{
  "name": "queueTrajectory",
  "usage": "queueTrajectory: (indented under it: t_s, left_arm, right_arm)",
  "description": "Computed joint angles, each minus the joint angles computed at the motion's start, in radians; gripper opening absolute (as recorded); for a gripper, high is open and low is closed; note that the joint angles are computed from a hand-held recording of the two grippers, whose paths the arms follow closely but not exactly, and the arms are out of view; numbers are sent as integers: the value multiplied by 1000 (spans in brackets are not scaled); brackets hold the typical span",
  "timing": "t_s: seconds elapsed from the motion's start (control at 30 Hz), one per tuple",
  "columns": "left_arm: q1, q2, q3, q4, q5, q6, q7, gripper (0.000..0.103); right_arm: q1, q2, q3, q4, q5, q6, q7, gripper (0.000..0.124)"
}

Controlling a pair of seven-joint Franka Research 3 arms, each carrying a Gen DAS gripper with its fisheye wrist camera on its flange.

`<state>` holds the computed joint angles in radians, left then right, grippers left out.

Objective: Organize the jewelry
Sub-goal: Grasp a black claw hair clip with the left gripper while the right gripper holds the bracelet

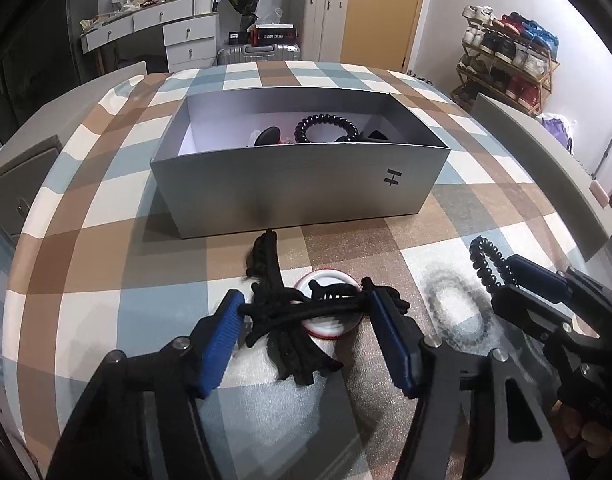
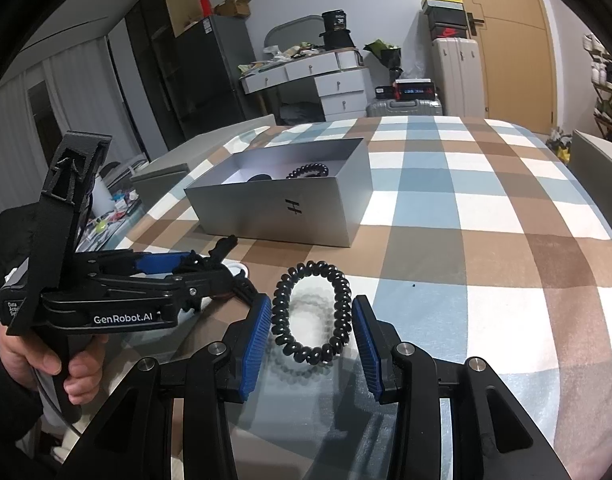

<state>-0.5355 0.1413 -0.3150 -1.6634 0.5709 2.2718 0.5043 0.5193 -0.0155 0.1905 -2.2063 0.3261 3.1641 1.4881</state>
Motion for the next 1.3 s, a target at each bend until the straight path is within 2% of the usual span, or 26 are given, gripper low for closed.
queueTrajectory:
  t_s: [0.07, 0.1, 0.17, 0.37, 0.5, 0.6, 0.77, 0.83, 0.9, 1.03, 1.17, 1.3]
  left_arm:
    - [2, -9, 0, -13, -1, 17, -2, 47]
    - [6, -15, -2, -22, -12, 29, 10, 36]
    - [10, -24, -3, -37, -20, 47, 17, 35]
    - [41, -87, -3, -133, -40, 184, 16, 35]
    - [67, -104, -6, -168, -114, 270, 112, 36]
    - [73, -80, -11, -151, -167, 293, 182, 36]
    - [59, -27, -18, -79, -185, 255, 277, 37]
    - [72, -19, -34, -73, -304, 276, 398, 36]
    - [66, -1, -40, -48, -344, 262, 467, 36]
    - [47, 18, -30, -9, -338, 222, 488, 37]
    - [43, -9, -16, -34, -316, 245, 453, 37]
    - [40, -1, -13, -17, -277, 237, 440, 52]
  right_arm:
    - [-4, 0, 1, 0, -26, -2, 25, 40]
    - [-5, 0, 1, -1, -38, -3, 37, 40]
    - [-2, -3, 0, -3, -20, -4, 24, 40]
    - [1, -4, -1, -4, 0, -3, 10, 41]
    - [3, -4, -1, -3, 16, -3, -2, 41]
    - [9, -3, -2, 0, 60, -5, -39, 41]
    - [6, -5, 0, -3, 47, -5, -25, 41]
    - [8, -5, 0, -4, 56, -3, -32, 41]
    - [5, -3, 0, -4, 44, 0, -19, 41]
    - [4, -7, -4, -8, 55, 6, -17, 41]
    - [11, -10, -10, -7, 117, 8, -61, 41]
    - [15, -7, -9, 1, 153, -1, -94, 41]
